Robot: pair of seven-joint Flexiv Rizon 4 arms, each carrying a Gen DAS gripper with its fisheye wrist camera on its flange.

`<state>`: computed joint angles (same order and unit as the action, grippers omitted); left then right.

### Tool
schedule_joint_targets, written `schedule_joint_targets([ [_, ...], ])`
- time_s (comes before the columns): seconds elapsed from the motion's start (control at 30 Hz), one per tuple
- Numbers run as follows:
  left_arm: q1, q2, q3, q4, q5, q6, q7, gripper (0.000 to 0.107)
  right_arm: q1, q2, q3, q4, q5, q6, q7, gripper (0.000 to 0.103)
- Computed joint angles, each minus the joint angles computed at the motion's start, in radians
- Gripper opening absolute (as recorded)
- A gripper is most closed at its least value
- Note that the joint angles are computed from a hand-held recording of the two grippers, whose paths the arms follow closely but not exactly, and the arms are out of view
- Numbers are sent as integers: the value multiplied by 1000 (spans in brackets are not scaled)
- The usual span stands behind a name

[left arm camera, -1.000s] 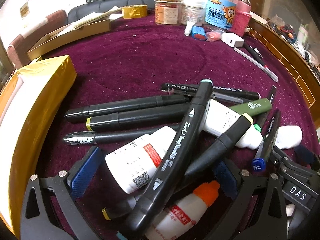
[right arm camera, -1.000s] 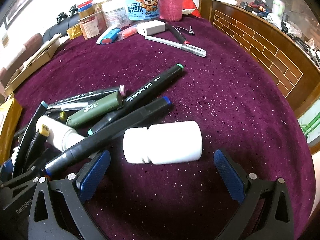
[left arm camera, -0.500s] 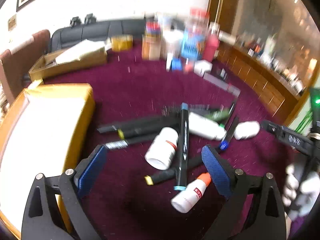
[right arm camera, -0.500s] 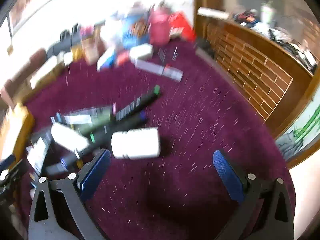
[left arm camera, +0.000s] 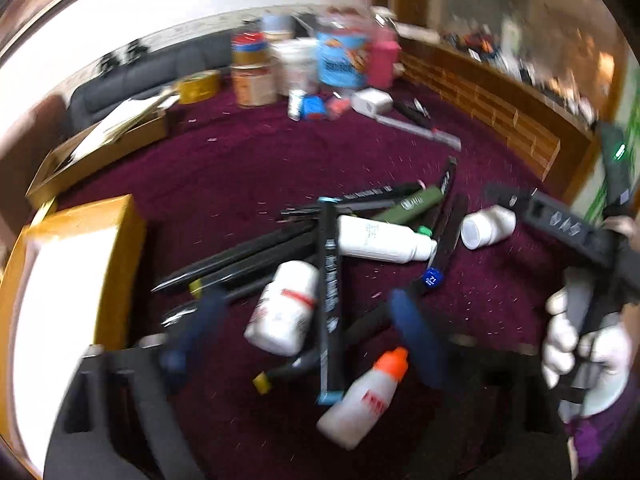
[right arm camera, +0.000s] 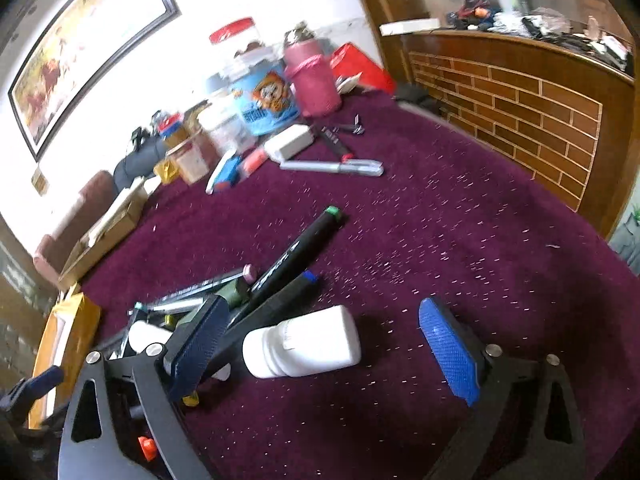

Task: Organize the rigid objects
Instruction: 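Grasp the black marker with teal cap using the left tool, then carry the marker to the white tray with left tool while right tool grasps red-labelled pill bottle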

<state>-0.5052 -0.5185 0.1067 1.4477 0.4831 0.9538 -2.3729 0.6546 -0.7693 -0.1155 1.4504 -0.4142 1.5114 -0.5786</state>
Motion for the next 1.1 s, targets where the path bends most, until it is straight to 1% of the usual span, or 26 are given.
schedule_joint_targets([
  [0.03, 17, -21, -22, -15, -38, -9, 48, 54, -5, -2, 8, -4, 1, -7, -3, 94],
  [0.07, 7, -31, -14, -35, -21, -28, 42, 53, -5, -3, 10, -6, 2, -10, -4, 94],
  [0.1, -18, -45, 8, -70, 9, -68, 35, 53, -5, -4, 11, -8, 1, -11, -5, 94],
  [0.17, -24, -63, 12, -105, 17, -112, 50, 53, -10, -5, 19, -11, 1, -10, -13, 94],
  [0.2, -28, -78, 15, -130, 25, -149, 63, 51, -14, -5, 25, -11, 0, -11, -20, 94],
  [0.23, -31, -86, 18, -144, 30, -177, 72, 46, -10, 1, 21, 0, 0, -5, -21, 94],
  [0.27, -44, -95, 29, -163, 51, -213, 71, 40, -8, 4, 18, 4, 1, -1, -20, 94],
  [0.3, -46, -97, 33, -163, 64, -224, 70, 30, -7, 5, 16, 7, 3, 1, -18, 94],
  [0.33, -42, -94, 29, -160, 66, -222, 68, 30, -7, 7, 17, 9, 6, 1, -18, 94],
  [0.4, -12, -66, 4, -111, 34, -170, 68, 28, -14, 6, 25, 9, 14, 2, -16, 94],
  [0.43, 19, -39, -20, -59, -4, -109, 74, 28, -19, 5, 32, 7, 18, 0, -17, 94],
  [0.47, 25, -29, -26, -39, -19, -80, 73, 26, -26, 4, 42, 4, 22, -4, -22, 94],
  [0.53, 35, 6, -27, 19, -36, -19, 63, 15, -33, 3, 53, 1, 26, -7, -28, 94],
  [0.57, 37, 13, -28, 32, -42, 1, 60, 13, -33, 2, 54, -1, 28, -7, -29, 94],
  [0.63, 50, 43, -29, 93, -60, 89, 40, 12, -37, 1, 62, -2, 30, -10, -37, 94],
  [0.73, 51, 58, -21, 121, -74, 114, 28, 12, -37, 1, 63, -3, 33, -12, -42, 94],
  [0.8, 55, 53, -23, 122, -81, 124, 41, 12, -38, 1, 65, -4, 34, -15, -45, 94],
  [0.87, 49, 49, -19, 117, -83, 113, 45, 13, -38, 1, 66, -4, 36, -16, -47, 94],
  [0.93, 66, 35, -36, 112, -110, 134, 75, 13, -44, 0, 77, -8, 38, -23, -54, 94],
  [1.0, 61, 21, -29, 99, -117, 140, 82, 13, -46, -3, 79, -12, 39, -27, -57, 94],
  [1.03, 63, 8, -32, 84, -129, 124, 98, 15, -47, -3, 81, -13, 40, -29, -59, 94],
  [1.07, 62, -1, -28, 80, -130, 141, 98, 15, -49, -3, 84, -14, 42, -33, -61, 94],
  [1.1, 61, -3, -24, 80, -137, 148, 97, 12, -49, -3, 85, -15, 43, -35, -61, 94],
])
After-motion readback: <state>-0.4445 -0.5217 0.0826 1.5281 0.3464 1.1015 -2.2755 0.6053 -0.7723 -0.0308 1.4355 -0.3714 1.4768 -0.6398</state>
